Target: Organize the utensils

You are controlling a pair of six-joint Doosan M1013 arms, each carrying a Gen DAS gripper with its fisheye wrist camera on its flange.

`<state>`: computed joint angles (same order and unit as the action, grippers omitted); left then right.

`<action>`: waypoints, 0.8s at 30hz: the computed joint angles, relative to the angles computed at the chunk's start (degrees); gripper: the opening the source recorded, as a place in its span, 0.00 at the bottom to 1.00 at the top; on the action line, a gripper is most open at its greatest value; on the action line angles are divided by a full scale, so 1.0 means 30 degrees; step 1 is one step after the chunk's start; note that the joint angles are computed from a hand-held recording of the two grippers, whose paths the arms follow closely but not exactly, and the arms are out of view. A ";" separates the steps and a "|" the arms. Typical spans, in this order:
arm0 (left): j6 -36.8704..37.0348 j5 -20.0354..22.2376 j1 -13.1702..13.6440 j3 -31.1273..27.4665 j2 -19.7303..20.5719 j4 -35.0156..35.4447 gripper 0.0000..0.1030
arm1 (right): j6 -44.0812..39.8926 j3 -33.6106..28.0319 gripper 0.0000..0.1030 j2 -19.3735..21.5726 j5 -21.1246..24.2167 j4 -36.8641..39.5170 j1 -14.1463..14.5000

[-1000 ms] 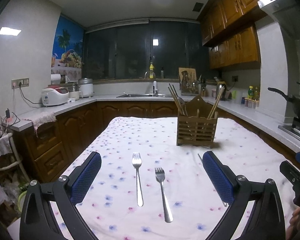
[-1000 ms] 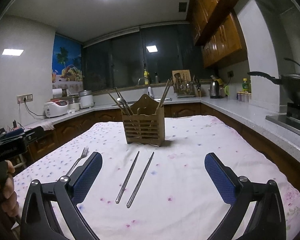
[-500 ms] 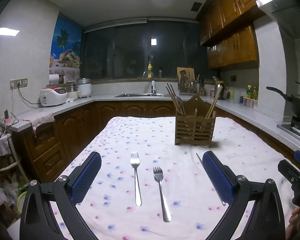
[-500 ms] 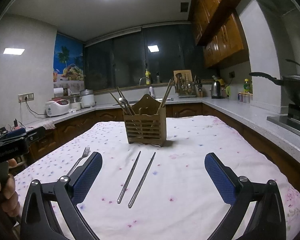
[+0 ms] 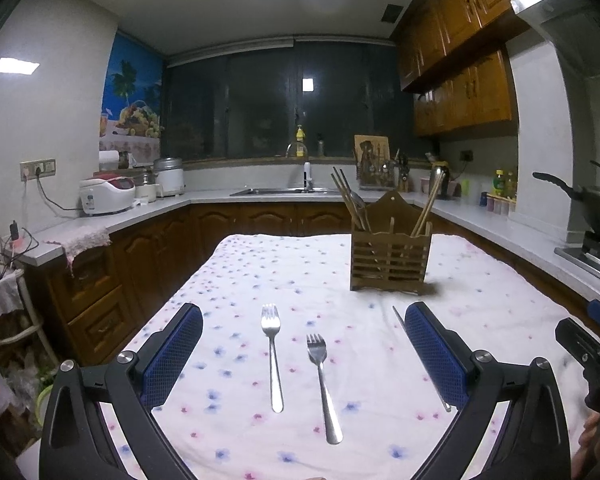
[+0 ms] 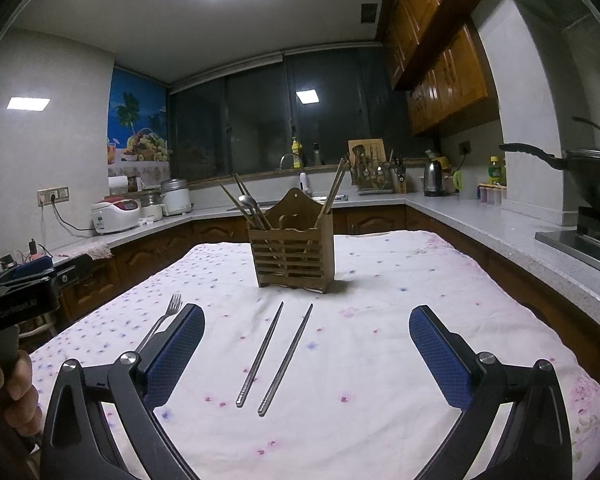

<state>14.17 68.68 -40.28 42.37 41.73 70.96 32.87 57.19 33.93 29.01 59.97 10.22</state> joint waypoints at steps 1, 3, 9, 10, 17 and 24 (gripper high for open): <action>0.0037 0.0007 0.0006 -0.0047 0.0023 -0.0047 0.99 | 0.0071 -0.0021 1.00 0.0011 0.0047 -0.0034 -0.0005; 0.0098 0.0065 0.0016 -0.0129 0.0079 -0.0070 0.99 | 0.0111 0.0012 1.00 -0.0009 0.0038 -0.0052 0.0009; 0.0196 -0.0016 0.0049 -0.0174 0.0087 -0.0227 0.99 | 0.0074 0.0036 1.00 -0.0017 0.0028 -0.0054 0.0018; 0.0154 -0.0056 0.0044 -0.0117 0.0056 -0.0233 0.99 | 0.0079 0.0018 1.00 -0.0007 0.0046 -0.0032 0.0014; 0.0137 0.0053 0.0052 -0.0211 0.0106 -0.0315 0.99 | -0.0003 0.0143 1.00 -0.0069 0.0079 0.0091 0.0028; 0.0085 0.0027 0.0025 -0.0040 0.0050 -0.0162 0.99 | -0.0177 0.0137 1.00 -0.0038 0.0104 0.0293 0.0031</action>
<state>14.43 68.77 -40.20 42.25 41.88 70.48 32.33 57.60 33.82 29.32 60.85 10.31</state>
